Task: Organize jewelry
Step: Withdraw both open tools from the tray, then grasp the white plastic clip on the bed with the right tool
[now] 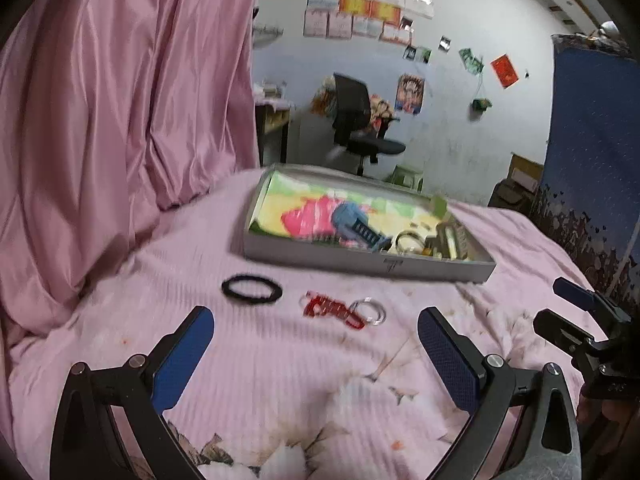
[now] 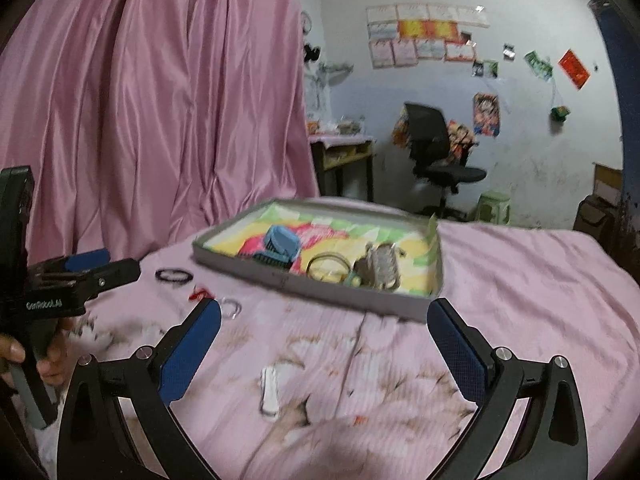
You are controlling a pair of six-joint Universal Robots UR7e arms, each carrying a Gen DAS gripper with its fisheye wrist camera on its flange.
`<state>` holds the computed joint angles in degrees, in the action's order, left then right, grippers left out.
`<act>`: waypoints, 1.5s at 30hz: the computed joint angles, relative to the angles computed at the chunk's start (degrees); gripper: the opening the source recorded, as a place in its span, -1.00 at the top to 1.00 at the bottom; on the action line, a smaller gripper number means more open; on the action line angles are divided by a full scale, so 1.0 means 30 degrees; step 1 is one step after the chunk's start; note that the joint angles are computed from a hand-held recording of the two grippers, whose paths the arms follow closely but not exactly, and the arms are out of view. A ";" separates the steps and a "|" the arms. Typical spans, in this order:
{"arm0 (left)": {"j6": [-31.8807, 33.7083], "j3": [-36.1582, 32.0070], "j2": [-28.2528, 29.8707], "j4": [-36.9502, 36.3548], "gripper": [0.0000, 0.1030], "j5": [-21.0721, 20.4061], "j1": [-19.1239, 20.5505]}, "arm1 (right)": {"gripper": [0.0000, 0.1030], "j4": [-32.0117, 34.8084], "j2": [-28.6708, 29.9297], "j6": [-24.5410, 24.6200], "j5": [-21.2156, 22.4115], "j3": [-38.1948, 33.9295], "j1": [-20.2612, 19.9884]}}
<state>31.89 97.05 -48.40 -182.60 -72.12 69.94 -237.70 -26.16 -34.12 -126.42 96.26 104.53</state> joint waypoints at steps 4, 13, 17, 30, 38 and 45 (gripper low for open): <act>-0.0773 -0.0694 0.0162 0.1767 -0.99 0.0654 0.0169 | -0.97 0.2158 -0.0468 0.1321 0.0113 0.0428 -0.0304; -0.1016 -0.1290 0.0363 0.3669 -0.99 0.0507 0.0338 | -0.64 0.5630 -0.0681 0.2601 0.0081 0.0585 -0.0548; -0.0395 -0.1249 0.0428 0.3795 -0.98 0.0188 0.0289 | -0.27 0.7167 -0.0767 0.3087 0.0023 0.0524 -0.0629; 0.0874 -0.2362 0.1496 0.5560 -0.48 0.0559 -0.0098 | 0.42 1.0839 -0.0922 0.4681 -0.0249 0.0192 -0.0845; -0.0055 -0.3855 0.2472 0.7210 -0.20 0.1699 -0.0156 | 0.74 1.1772 -0.0814 0.5419 -0.0387 -0.0162 -0.1091; -0.0018 -0.4615 0.3065 0.7772 -0.07 0.2733 -0.0284 | 0.74 1.2146 -0.0598 0.5416 -0.0444 -0.0810 -0.1198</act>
